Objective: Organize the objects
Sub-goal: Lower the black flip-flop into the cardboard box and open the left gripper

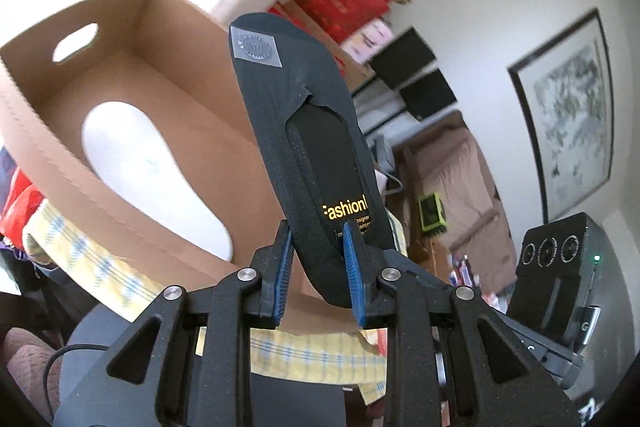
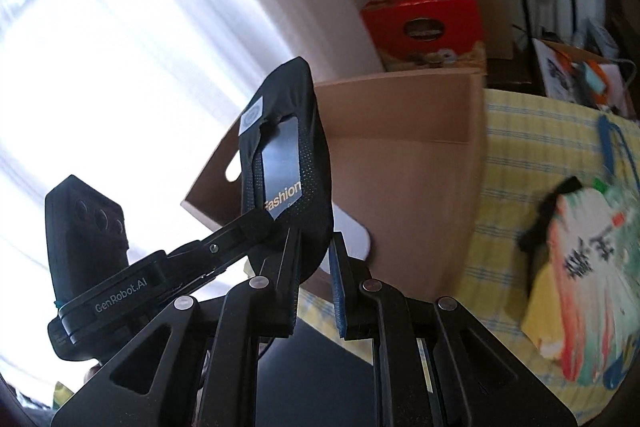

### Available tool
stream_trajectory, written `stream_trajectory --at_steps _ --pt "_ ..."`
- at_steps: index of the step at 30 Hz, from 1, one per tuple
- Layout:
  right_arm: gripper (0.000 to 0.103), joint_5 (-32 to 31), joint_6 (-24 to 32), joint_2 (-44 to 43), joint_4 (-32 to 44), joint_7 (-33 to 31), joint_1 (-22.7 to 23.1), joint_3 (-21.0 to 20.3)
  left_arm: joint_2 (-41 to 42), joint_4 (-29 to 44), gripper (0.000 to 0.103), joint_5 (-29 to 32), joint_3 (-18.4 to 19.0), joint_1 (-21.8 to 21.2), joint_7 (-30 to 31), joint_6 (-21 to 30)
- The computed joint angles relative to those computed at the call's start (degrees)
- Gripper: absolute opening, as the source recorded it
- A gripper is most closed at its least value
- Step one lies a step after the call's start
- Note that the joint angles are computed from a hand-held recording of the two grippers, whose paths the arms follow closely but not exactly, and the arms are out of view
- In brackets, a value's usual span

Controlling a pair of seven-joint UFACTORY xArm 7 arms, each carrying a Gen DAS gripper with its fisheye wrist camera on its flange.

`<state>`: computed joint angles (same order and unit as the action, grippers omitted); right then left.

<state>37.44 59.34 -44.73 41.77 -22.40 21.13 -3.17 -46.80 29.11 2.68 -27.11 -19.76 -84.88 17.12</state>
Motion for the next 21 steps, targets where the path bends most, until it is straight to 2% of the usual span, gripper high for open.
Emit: stream_trajectory --at_steps 5,12,15,18,21 --pt "0.013 0.9 -1.2 4.4 1.9 0.1 1.9 2.0 -4.0 -3.6 0.023 -0.2 0.2 0.7 -1.9 0.9" --pt "0.014 1.6 -2.3 10.3 3.2 0.2 2.0 3.0 -5.2 -7.5 0.021 -1.4 3.2 -1.0 -0.9 0.4" --pt "0.014 0.4 -3.4 12.8 3.2 0.6 1.1 3.8 -6.4 -9.3 0.021 -2.1 4.5 -2.5 0.0 1.1" --pt "0.014 -2.7 -5.2 14.0 2.7 1.4 0.1 5.6 -7.9 -9.9 0.022 -2.1 3.9 -2.2 -0.2 1.8" --pt "0.014 -3.6 -5.9 14.2 1.6 1.4 0.3 5.6 -9.3 -9.9 0.022 -1.7 3.6 -1.6 -0.3 2.6"
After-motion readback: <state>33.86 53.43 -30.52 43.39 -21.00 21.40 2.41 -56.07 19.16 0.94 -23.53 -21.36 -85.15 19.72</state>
